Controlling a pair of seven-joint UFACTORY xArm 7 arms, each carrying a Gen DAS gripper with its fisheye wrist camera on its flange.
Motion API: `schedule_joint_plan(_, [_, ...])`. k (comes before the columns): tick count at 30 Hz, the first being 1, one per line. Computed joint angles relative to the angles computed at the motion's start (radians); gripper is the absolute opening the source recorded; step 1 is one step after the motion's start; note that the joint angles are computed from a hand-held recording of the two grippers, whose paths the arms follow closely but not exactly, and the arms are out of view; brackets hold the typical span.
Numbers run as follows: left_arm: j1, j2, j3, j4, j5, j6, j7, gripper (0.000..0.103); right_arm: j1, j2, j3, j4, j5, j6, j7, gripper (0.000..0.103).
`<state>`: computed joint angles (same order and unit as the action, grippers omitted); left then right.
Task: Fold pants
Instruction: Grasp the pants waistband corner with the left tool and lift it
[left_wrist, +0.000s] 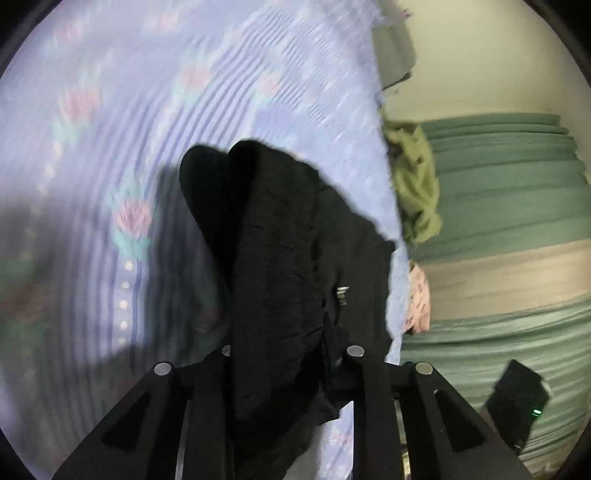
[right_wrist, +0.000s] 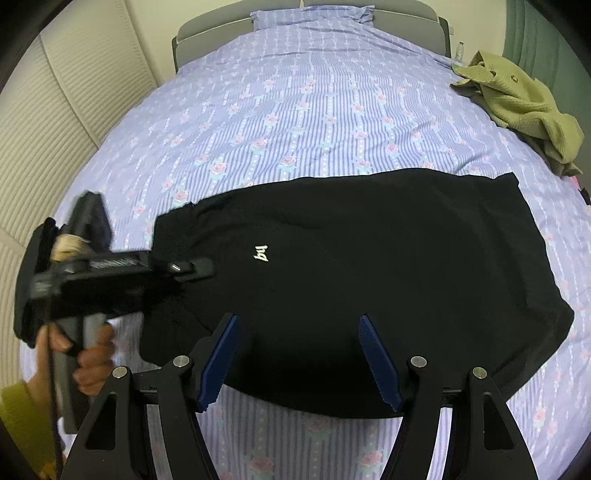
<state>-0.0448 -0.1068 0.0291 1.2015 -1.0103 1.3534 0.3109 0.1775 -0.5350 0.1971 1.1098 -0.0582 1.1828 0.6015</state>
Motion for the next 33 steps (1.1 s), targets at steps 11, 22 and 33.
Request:
schedule_joint_plan(11, [-0.003,-0.024,-0.04,0.138,0.54,-0.016,-0.127,0.022,0.01,-0.012,0.016,0.033,-0.011,-0.009,-0.027,0.068])
schedule_joint_plan(22, [-0.137,-0.097,-0.128,0.27,0.627,-0.072,-0.39,0.022,-0.07,-0.181,-0.075,-0.014,-0.029,0.062,-0.09,0.068])
schedule_joint_plan(33, [-0.419,0.286,-0.281,0.703,0.819,-0.059,-0.736,0.022,-0.252,-0.355,-0.226,-0.034,-0.068,0.159,-0.217,0.068])
